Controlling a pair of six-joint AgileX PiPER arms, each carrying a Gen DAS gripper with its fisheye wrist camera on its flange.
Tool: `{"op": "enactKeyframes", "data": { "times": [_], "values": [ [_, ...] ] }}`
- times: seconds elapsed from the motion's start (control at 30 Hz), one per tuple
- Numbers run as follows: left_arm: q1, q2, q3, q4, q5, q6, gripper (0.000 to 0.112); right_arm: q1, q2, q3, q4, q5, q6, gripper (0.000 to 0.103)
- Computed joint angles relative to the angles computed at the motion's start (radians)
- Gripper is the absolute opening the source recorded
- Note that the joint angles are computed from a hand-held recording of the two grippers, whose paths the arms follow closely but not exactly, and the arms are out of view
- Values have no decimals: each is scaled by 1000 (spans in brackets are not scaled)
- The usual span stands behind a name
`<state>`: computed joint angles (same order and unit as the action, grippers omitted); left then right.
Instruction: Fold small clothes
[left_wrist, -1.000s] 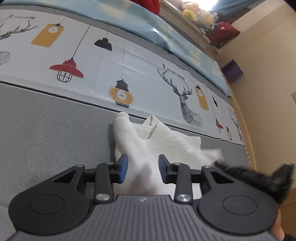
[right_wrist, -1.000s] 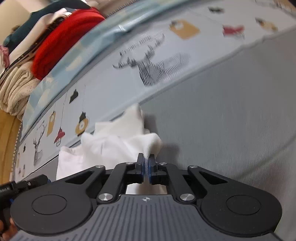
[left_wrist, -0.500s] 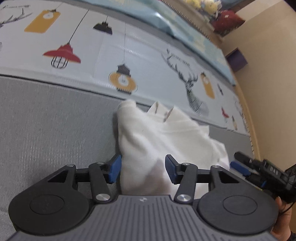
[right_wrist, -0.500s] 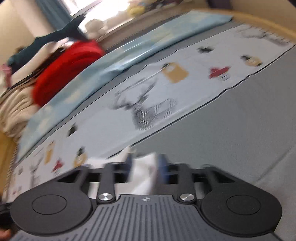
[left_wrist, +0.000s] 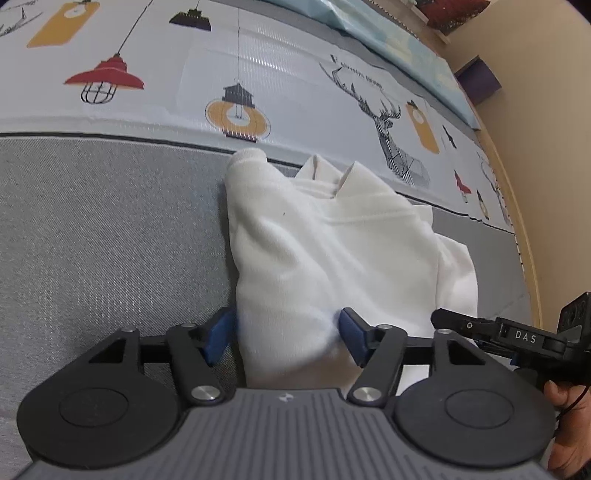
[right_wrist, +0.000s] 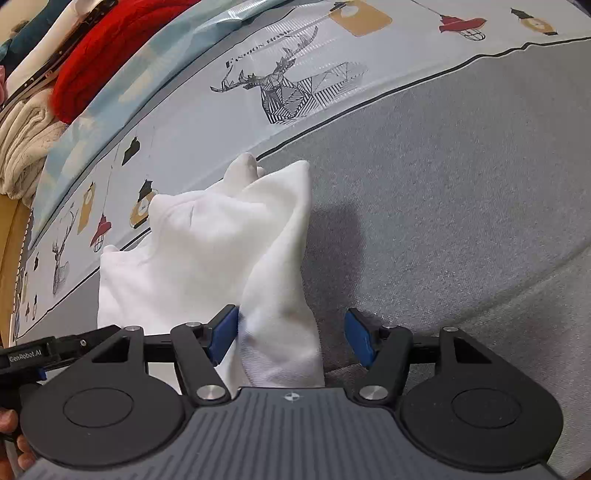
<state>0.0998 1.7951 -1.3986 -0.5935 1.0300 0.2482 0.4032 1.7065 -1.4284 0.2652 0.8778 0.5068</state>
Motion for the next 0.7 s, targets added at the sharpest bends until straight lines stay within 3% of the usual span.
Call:
{"op": "enactKeyframes", "data": {
  "times": [0.2,0.23,0.27,0.3,0.4,0.57,0.63,0.7],
  "values": [
    [-34,23,2,11,-15,-12,68,8,41,-28,12,-8,18,64],
    [-40,19,1,21,-21,-9,64,10,44,-32,13,-13,19,56],
    [-47,10,3,32,-31,-5,54,11,44,-30,30,-26,7,40],
    [-49,0,7,32,-38,7,45,18,47,-34,25,-38,19,34],
    [-38,-49,24,10,-83,45,36,52,50,-60,-44,-60,73,23],
    [47,-165,80,-128,-219,201,37,129,4,-51,-172,-315,176,18],
    [84,-203,104,-185,-277,264,50,177,6,-68,-324,-392,266,19],
    [92,-220,108,-121,-351,194,57,217,38,-117,-498,-379,400,26]
  ]
}}
